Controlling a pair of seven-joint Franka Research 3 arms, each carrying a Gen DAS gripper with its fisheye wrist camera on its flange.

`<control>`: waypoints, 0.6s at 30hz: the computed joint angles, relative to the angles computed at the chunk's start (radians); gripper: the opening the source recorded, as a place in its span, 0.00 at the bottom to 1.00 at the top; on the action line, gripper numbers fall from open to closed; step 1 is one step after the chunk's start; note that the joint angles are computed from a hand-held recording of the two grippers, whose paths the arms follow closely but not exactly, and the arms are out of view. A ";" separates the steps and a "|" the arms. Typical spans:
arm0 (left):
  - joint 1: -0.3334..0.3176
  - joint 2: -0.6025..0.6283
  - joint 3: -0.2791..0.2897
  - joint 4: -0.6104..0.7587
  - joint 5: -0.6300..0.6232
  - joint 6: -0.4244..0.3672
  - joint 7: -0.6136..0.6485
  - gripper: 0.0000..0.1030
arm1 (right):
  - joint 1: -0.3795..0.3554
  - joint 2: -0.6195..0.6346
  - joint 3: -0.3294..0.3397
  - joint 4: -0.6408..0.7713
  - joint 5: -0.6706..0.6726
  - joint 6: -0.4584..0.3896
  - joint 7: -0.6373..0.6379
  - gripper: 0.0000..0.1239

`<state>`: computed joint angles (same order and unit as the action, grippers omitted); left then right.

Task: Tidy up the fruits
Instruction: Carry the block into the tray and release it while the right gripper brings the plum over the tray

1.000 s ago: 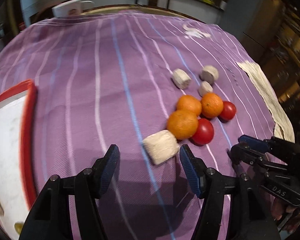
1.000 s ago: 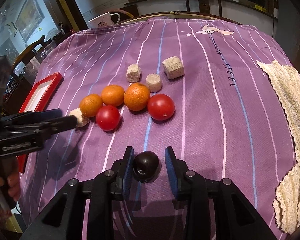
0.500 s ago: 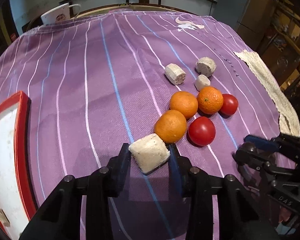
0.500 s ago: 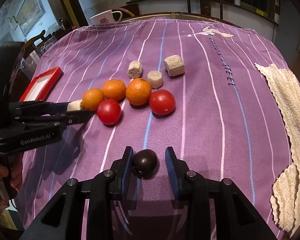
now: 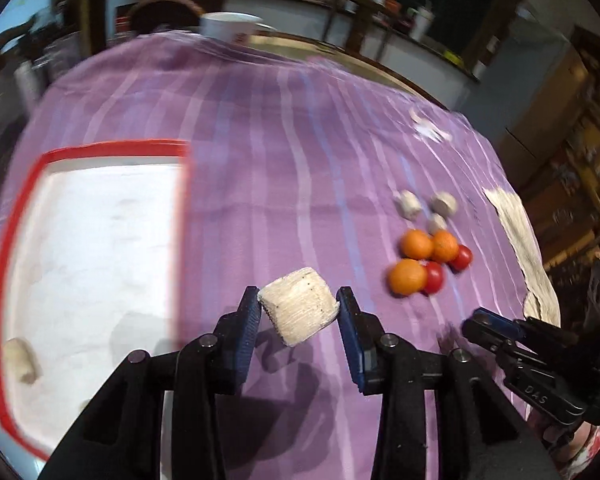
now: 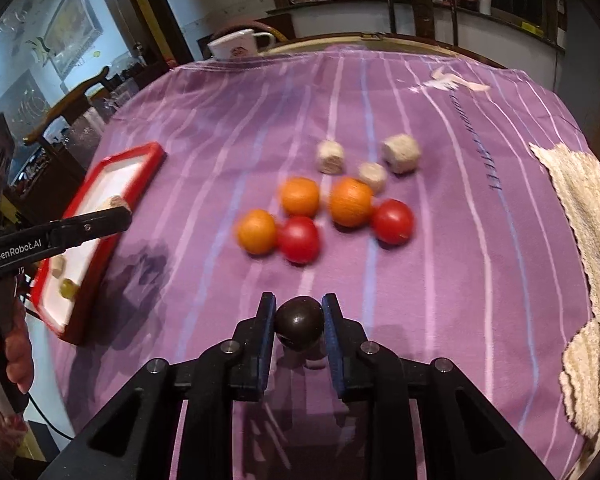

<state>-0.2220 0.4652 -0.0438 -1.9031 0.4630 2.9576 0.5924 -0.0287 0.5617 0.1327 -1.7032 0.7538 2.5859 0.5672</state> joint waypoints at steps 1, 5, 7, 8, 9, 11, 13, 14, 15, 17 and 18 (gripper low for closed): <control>-0.013 -0.034 0.034 -0.042 0.019 0.005 -0.031 0.37 | 0.003 -0.010 0.007 -0.010 0.005 0.001 -0.002 0.21; -0.019 -0.123 0.106 -0.158 0.099 0.001 -0.130 0.37 | 0.030 -0.049 0.035 -0.041 0.037 -0.009 -0.013 0.21; -0.005 -0.170 0.129 -0.217 0.156 -0.008 -0.184 0.37 | 0.055 -0.061 0.047 -0.048 0.048 -0.021 -0.014 0.21; 0.009 -0.187 0.132 -0.240 0.177 -0.014 -0.202 0.37 | 0.068 -0.066 0.051 -0.050 0.053 -0.025 -0.016 0.21; 0.025 -0.206 0.134 -0.265 0.194 -0.020 -0.216 0.37 | 0.084 -0.069 0.059 -0.049 0.057 -0.031 -0.018 0.21; 0.070 -0.233 0.118 -0.305 0.198 -0.025 -0.218 0.37 | 0.111 -0.068 0.065 -0.042 0.061 -0.044 -0.018 0.21; 0.131 -0.246 0.084 -0.332 0.167 -0.031 -0.177 0.37 | 0.146 -0.059 0.073 -0.031 0.055 -0.057 -0.012 0.21; 0.160 -0.245 0.065 -0.337 0.143 -0.039 -0.143 0.37 | 0.168 -0.050 0.075 -0.023 0.046 -0.058 -0.006 0.21; 0.174 -0.243 0.056 -0.338 0.138 -0.046 -0.129 0.37 | 0.181 -0.043 0.075 -0.019 0.039 -0.057 -0.003 0.21; 0.195 -0.234 0.045 -0.338 0.127 -0.055 -0.102 0.37 | 0.216 -0.023 0.076 -0.009 0.016 -0.046 0.016 0.21; 0.210 -0.228 0.036 -0.340 0.110 -0.052 -0.077 0.37 | 0.238 -0.009 0.075 0.001 -0.002 -0.044 0.035 0.21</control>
